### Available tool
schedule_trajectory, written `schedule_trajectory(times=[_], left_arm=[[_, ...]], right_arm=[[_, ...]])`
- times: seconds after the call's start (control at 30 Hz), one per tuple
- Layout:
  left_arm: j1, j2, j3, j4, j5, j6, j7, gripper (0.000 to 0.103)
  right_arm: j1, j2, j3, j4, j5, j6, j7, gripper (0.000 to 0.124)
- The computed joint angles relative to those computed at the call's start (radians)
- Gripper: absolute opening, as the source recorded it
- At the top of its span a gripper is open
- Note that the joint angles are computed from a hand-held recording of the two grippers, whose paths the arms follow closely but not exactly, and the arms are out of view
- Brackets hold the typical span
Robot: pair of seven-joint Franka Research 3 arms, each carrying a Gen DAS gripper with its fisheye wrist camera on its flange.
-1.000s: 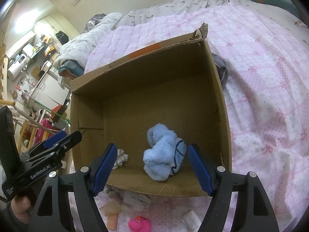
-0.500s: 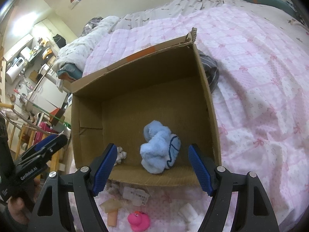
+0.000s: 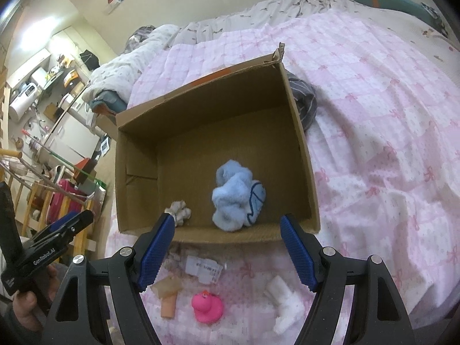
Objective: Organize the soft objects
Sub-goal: 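Withdraw both tools and lower the right tool to the white sock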
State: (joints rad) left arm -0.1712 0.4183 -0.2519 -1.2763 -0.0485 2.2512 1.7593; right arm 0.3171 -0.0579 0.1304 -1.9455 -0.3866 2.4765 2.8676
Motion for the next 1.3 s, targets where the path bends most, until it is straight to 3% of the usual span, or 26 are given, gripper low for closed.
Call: schedule_trajectory(times=[0.3, 0.67, 0.87, 1.0, 1.07, 1.17, 1.23, 1.3], left_arm=[[0.005, -0.052, 0.010, -0.090, 0.012, -0.019, -0.025, 0.070], [-0.010, -0.021, 0.025, -0.072, 0.066, -0.100, -0.087, 0.070], [-0.015, 0.024, 0.026, -0.018, 0.076, -0.174, -0.119, 0.070], [-0.015, 0.051, 0.023, 0.017, 0.070, -0.224, -0.125, 0.070], [-0.016, 0.066, 0.021, 0.037, 0.067, -0.253, -0.123, 0.070], [-0.018, 0.085, 0.017, 0.058, 0.061, -0.296, -0.115, 0.070], [-0.018, 0.095, 0.011, 0.067, 0.050, -0.328, -0.098, 0.070], [-0.019, 0.103, 0.002, 0.073, 0.038, -0.357, -0.073, 0.070]], right_arm=[[0.002, -0.043, 0.020, -0.041, 0.009, -0.033, 0.016, 0.080], [0.000, -0.058, 0.021, -0.083, 0.147, -0.064, -0.050, 0.080], [0.024, 0.047, 0.004, 0.025, 0.288, -0.261, -0.174, 0.080], [0.042, 0.115, -0.011, 0.089, 0.346, -0.347, -0.254, 0.080], [0.053, 0.154, -0.016, 0.133, 0.352, -0.398, -0.289, 0.075], [0.073, 0.212, -0.024, 0.201, 0.347, -0.484, -0.324, 0.058], [0.092, 0.243, -0.032, 0.249, 0.313, -0.549, -0.317, 0.034], [0.105, 0.251, -0.039, 0.263, 0.301, -0.566, -0.315, 0.026]])
